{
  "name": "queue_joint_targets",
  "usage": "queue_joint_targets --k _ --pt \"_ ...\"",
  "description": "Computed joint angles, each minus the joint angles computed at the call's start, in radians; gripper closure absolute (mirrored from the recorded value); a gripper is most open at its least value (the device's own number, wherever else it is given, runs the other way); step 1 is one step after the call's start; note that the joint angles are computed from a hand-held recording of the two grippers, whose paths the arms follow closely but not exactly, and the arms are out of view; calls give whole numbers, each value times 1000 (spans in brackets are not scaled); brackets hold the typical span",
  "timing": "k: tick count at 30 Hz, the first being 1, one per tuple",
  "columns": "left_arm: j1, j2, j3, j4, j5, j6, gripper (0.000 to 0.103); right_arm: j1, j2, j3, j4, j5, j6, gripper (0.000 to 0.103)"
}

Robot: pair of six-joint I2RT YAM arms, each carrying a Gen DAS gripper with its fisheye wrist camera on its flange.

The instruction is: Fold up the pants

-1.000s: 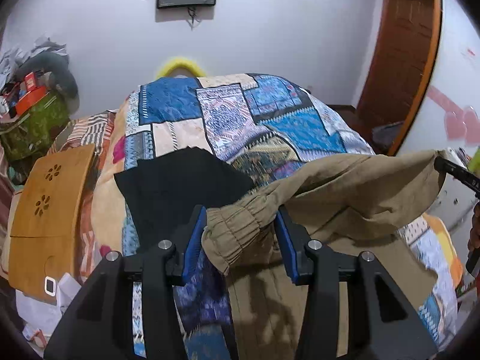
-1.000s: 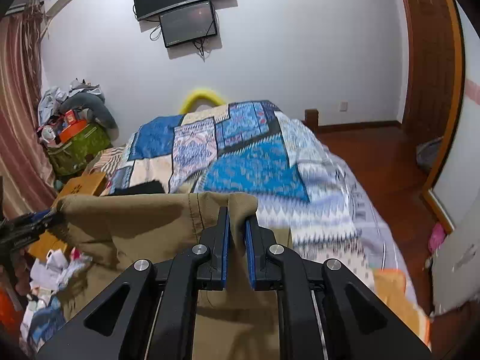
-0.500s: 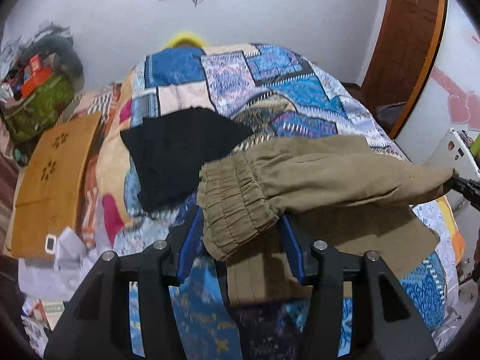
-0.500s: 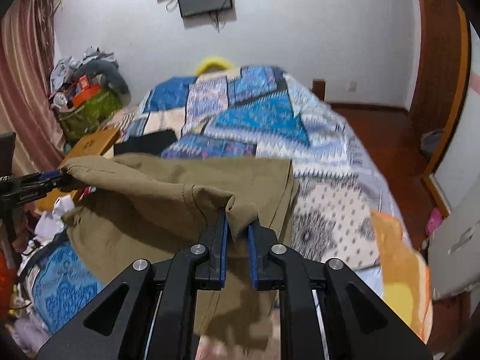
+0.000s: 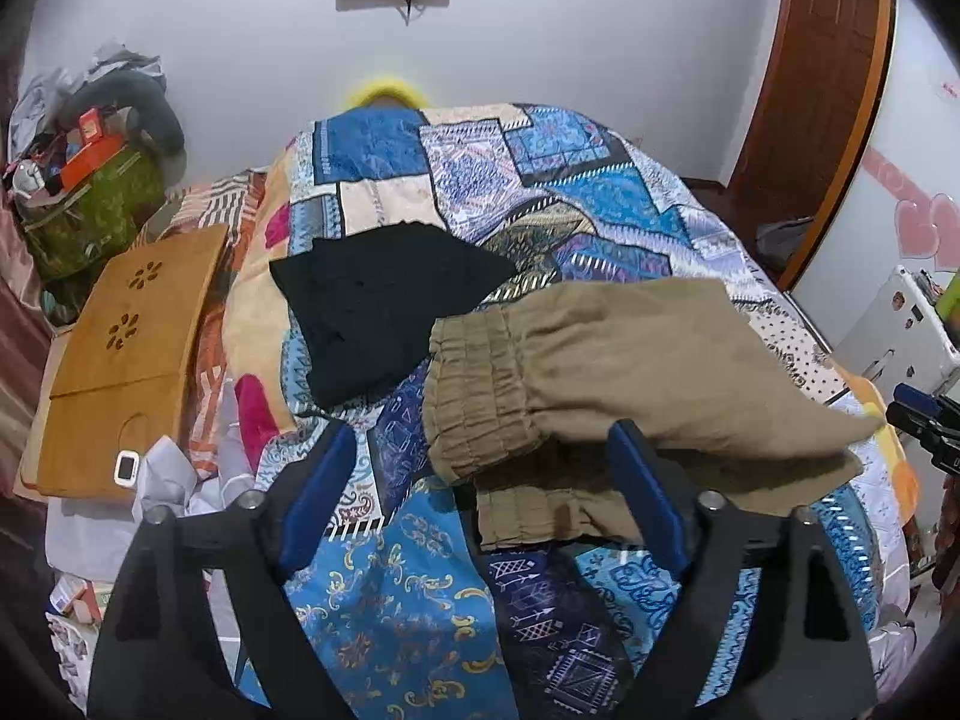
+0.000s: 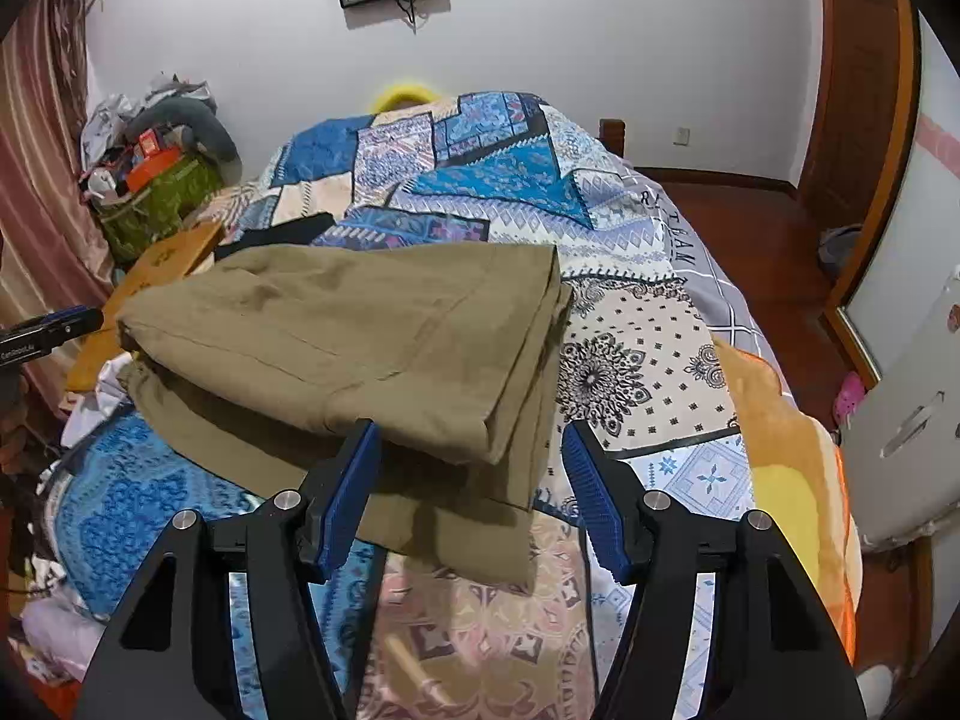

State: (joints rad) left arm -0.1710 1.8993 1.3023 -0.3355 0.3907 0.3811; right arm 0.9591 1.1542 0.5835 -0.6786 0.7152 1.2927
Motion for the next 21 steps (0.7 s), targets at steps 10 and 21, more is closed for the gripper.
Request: queue_joint_targets --k 10,21 --pt "-144 -43 -84 60 -138 170 3 -23 75 68 219 4 -222 29" --pt "-267 24 -135 159 -311 318 3 -99 340 138 435 -202 -413 29"
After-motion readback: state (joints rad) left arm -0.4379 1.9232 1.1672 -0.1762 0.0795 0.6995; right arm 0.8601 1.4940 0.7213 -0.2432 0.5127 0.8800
